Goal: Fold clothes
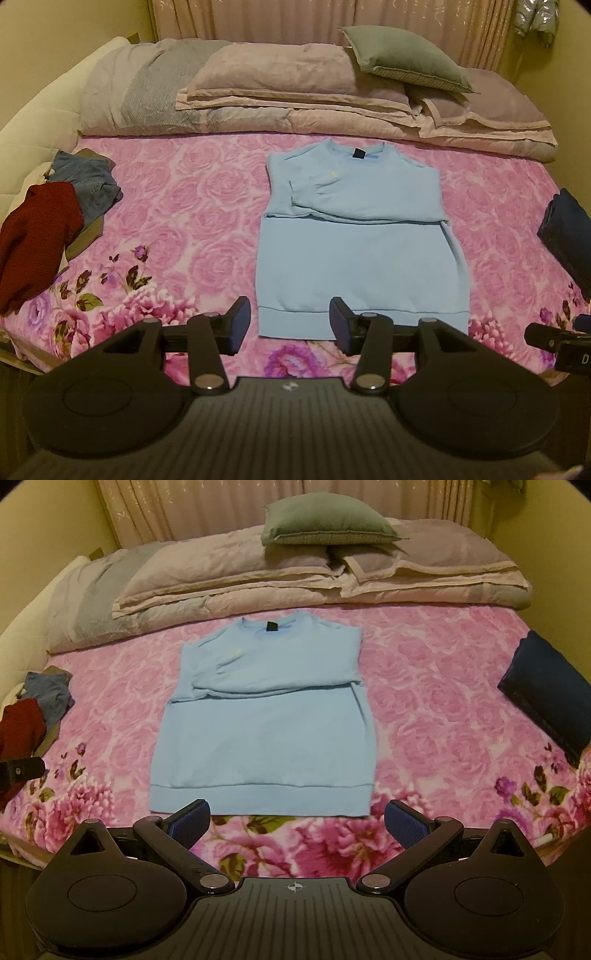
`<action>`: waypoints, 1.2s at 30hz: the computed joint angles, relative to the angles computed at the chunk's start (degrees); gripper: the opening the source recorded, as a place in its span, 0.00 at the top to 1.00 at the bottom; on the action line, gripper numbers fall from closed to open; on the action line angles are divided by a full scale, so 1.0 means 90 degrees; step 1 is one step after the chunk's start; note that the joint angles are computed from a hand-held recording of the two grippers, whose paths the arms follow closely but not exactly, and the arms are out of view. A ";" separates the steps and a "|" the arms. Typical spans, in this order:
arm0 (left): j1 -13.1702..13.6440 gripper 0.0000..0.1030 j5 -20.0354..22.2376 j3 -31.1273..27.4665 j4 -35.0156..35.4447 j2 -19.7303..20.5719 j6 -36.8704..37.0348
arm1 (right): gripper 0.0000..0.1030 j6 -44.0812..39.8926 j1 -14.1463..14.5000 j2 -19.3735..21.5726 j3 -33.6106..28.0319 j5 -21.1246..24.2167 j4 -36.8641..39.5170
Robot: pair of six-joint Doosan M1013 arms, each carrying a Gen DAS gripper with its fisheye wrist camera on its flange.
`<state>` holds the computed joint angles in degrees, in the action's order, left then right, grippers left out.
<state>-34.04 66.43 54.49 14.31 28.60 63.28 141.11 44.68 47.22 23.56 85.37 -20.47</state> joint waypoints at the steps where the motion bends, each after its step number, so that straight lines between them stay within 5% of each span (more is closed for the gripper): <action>1: -0.0042 0.58 0.0024 -0.0017 0.0049 0.0005 -0.0068 | 0.00 -0.0016 -0.0020 -0.0100 0.0172 -0.0088 0.0010; 21: -0.0798 0.56 0.0715 0.0035 0.0566 -0.0017 -0.1250 | 0.00 -0.0529 -0.0291 -0.1457 0.2549 -0.1111 0.0492; 27: -0.0768 0.55 0.0905 -0.0046 0.0422 0.0081 -0.1091 | 0.00 -0.0575 -0.0354 -0.1394 0.2522 -0.1024 0.0674; 36: -0.0349 0.54 0.0734 -0.0084 -0.0112 0.0422 -0.0386 | 0.00 -0.0292 -0.0462 -0.0889 0.2039 -0.0775 0.0601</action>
<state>-37.18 73.03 53.74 13.30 32.40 59.80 138.48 40.52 39.22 41.91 78.40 -15.06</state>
